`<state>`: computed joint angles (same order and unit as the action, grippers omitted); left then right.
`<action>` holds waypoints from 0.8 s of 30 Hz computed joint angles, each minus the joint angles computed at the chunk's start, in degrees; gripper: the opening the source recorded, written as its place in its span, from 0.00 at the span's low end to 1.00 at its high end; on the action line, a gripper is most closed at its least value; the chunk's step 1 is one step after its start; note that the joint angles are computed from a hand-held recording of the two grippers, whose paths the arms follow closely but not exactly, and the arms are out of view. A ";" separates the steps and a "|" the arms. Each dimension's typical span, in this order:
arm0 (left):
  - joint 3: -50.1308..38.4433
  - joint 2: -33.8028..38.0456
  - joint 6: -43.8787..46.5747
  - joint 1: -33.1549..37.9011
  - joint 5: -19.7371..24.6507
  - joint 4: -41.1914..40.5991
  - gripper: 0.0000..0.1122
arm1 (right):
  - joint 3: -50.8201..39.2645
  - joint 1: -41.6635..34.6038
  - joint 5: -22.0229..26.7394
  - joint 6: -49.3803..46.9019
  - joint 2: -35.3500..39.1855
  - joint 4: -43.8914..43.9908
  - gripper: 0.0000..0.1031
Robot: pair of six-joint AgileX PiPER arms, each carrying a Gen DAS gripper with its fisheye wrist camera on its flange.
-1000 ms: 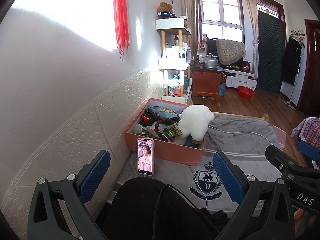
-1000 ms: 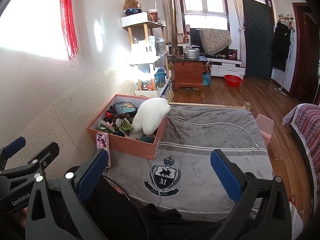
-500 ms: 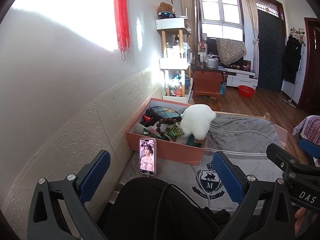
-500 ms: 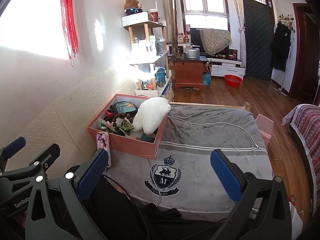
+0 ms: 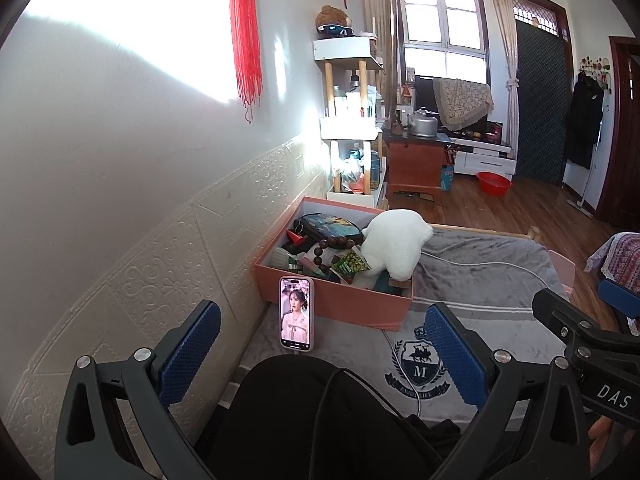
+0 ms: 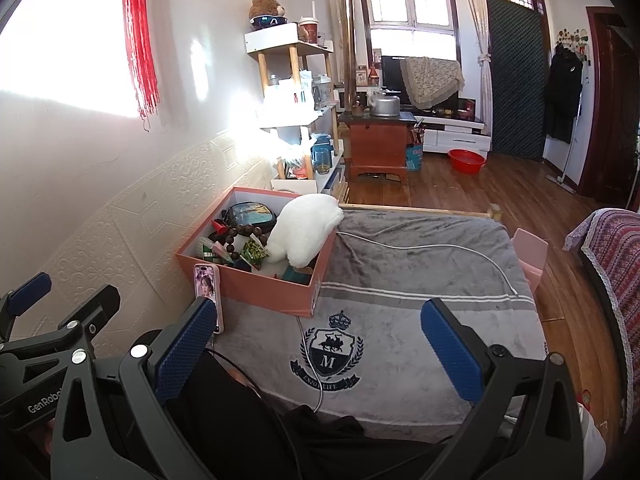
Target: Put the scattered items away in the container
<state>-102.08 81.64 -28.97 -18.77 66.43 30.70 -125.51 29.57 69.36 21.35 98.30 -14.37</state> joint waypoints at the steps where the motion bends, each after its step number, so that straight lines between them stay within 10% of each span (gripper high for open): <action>1: 0.02 -0.02 0.04 0.12 -0.05 -0.06 0.92 | -0.10 -0.06 0.03 -0.10 0.07 0.11 0.99; 24: 0.06 -0.01 0.03 0.16 0.02 -0.11 0.92 | -0.43 0.02 0.05 -0.28 0.30 0.15 0.99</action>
<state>-102.02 81.62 -28.94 -18.61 66.45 30.59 -125.95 29.60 69.41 21.08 98.61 -14.22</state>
